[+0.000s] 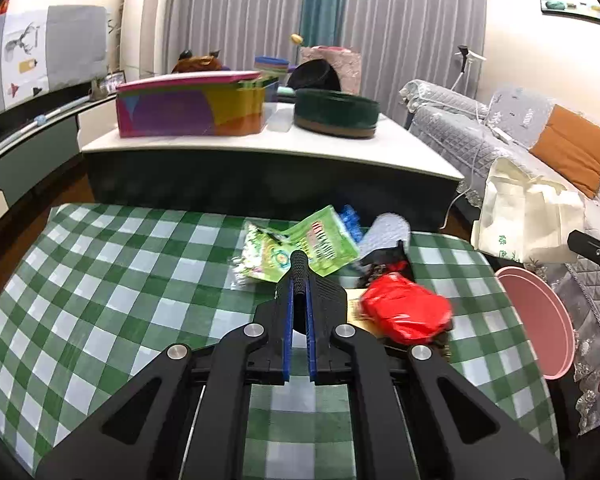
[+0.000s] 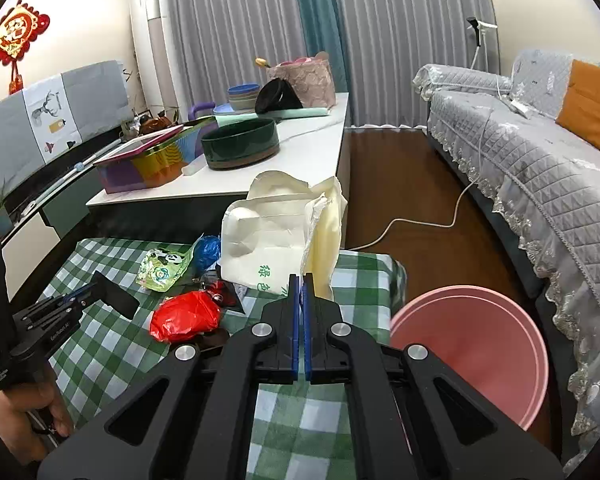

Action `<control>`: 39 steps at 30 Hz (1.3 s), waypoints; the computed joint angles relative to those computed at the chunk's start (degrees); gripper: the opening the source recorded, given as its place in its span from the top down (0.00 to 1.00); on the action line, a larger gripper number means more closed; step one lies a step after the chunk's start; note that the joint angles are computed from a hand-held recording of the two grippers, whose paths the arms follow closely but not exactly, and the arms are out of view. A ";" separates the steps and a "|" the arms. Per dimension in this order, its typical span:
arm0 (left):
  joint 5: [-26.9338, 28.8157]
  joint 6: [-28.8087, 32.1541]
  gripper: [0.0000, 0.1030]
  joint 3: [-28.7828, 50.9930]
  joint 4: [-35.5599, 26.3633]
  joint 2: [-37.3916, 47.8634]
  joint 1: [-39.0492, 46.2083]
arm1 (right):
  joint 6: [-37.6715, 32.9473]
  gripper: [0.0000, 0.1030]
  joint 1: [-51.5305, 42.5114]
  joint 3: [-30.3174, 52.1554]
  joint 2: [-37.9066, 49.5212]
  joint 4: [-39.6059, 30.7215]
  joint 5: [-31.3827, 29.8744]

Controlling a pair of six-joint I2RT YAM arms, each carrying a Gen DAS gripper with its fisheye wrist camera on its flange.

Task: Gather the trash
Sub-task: 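Carry the white paper bag with the right tool over the bucket and release it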

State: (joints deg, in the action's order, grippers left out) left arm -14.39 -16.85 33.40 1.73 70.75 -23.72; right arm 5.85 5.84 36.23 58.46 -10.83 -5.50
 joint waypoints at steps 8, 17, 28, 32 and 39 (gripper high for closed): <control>-4.02 -3.19 0.95 -1.07 -2.66 -3.85 -5.82 | -3.26 0.98 -6.86 -1.61 -8.12 -5.13 -4.34; -7.42 -5.43 0.95 -0.67 -4.85 -5.26 -11.12 | -6.46 0.98 -18.32 -2.10 -13.39 -10.36 -12.79; -10.43 -6.33 0.95 0.97 -4.60 -3.84 -16.77 | -10.07 0.98 -26.59 -2.48 -14.92 -13.08 -18.27; -10.82 -6.38 0.95 1.74 -3.94 -2.67 -18.08 | -11.11 0.98 -29.20 -2.26 -14.65 -13.53 -19.62; -11.76 -6.00 0.95 4.10 -2.56 0.41 -21.38 | -12.72 0.98 -33.03 -2.23 -13.36 -13.52 -20.87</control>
